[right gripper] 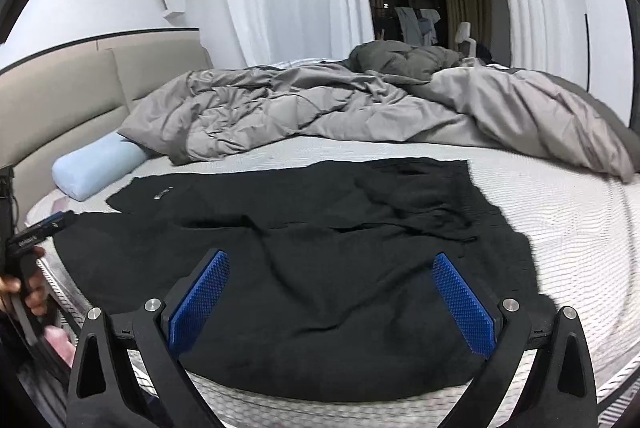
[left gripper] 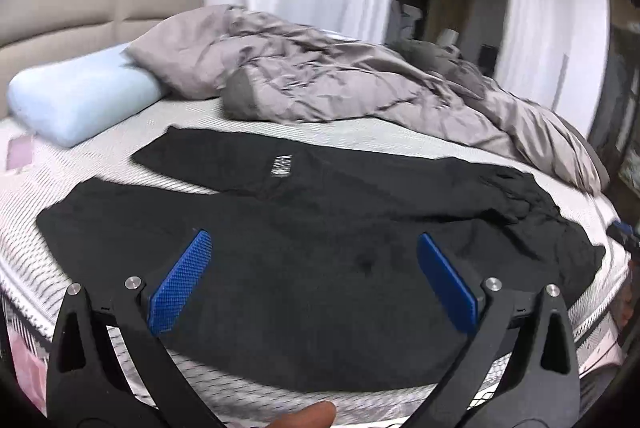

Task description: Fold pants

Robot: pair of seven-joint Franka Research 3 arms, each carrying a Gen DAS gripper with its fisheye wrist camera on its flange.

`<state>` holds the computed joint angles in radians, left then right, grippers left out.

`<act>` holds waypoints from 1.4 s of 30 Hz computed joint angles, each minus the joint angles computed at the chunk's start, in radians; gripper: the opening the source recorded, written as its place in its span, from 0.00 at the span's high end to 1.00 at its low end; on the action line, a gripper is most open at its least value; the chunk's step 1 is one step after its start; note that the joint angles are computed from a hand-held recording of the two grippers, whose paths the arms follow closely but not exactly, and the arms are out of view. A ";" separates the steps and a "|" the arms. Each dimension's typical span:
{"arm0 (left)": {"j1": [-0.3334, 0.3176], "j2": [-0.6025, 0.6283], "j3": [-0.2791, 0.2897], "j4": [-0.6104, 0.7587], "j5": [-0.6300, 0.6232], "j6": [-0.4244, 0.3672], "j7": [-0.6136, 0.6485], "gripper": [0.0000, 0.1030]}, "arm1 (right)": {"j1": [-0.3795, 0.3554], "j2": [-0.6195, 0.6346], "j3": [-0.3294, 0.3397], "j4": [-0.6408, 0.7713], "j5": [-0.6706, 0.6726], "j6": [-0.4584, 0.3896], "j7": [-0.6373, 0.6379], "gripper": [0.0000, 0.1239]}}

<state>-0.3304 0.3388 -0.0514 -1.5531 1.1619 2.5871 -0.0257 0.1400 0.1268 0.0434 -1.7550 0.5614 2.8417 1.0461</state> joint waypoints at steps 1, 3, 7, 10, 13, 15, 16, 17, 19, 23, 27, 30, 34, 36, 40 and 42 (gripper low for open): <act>0.010 -0.028 0.003 -0.041 -0.014 0.001 -0.016 0.01 | -0.001 0.000 -0.009 0.003 -0.020 -0.016 0.014 0.17; 0.038 -0.084 0.004 -0.123 -0.039 0.002 -0.049 0.01 | -0.009 -0.002 -0.023 0.008 -0.053 -0.054 0.038 0.17; 0.111 -0.197 -0.007 -0.282 -0.088 -0.029 -0.136 0.01 | -0.032 -0.013 -0.036 -0.011 -0.057 -0.086 0.046 0.17; 0.175 -0.261 -0.014 -0.387 -0.095 0.000 -0.237 0.01 | -0.049 -0.019 -0.041 -0.030 -0.024 -0.096 0.051 0.17; 0.254 -0.295 -0.008 -0.480 -0.130 0.143 -0.322 0.08 | -0.064 -0.026 -0.045 -0.044 0.015 -0.116 0.054 0.17; 0.302 -0.288 -0.003 -0.519 -0.201 0.274 -0.290 0.21 | -0.073 -0.033 -0.047 -0.059 0.045 -0.125 0.048 0.17; 0.328 -0.268 -0.001 -0.531 -0.276 0.349 -0.234 0.29 | -0.074 -0.032 -0.048 -0.060 0.051 -0.128 0.050 0.17; 0.341 -0.254 0.000 -0.536 -0.321 0.381 -0.206 0.32 | -0.077 -0.033 -0.049 -0.065 0.060 -0.131 0.054 0.17; 0.353 -0.231 0.011 -0.537 -0.376 0.406 -0.185 0.46 | -0.082 -0.033 -0.052 -0.071 0.081 -0.143 0.063 0.17; 0.332 -0.204 0.061 -0.510 -0.315 0.385 -0.247 0.95 | -0.090 -0.032 -0.058 -0.089 0.106 -0.155 0.100 0.17; 0.298 -0.216 0.102 -0.475 -0.088 0.308 -0.485 0.99 | -0.107 -0.045 -0.070 -0.115 0.145 -0.168 0.144 0.17; 0.323 -0.198 0.055 -0.438 -0.158 0.253 -0.402 1.00 | -0.129 -0.026 -0.070 -0.096 0.244 -0.194 0.123 0.18; 0.316 -0.171 0.051 -0.395 -0.133 0.228 -0.429 1.00 | -0.162 0.073 -0.059 0.023 0.356 -0.259 0.117 0.31; 0.315 -0.174 0.050 -0.400 -0.129 0.227 -0.444 1.00 | -0.172 0.150 -0.056 0.112 0.367 -0.276 0.228 0.47; 0.310 -0.189 0.047 -0.414 -0.087 0.217 -0.480 1.00 | -0.163 0.187 -0.062 0.152 0.224 -0.238 0.394 0.88; 0.311 -0.189 0.038 -0.413 -0.092 0.201 -0.457 1.00 | -0.172 0.120 -0.044 0.074 0.217 -0.184 0.327 0.89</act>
<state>-0.0195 0.1502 -0.0133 -1.9662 1.0694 2.7885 -0.4830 -0.0316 0.2473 -0.0004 -1.6810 0.7787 2.6579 1.3735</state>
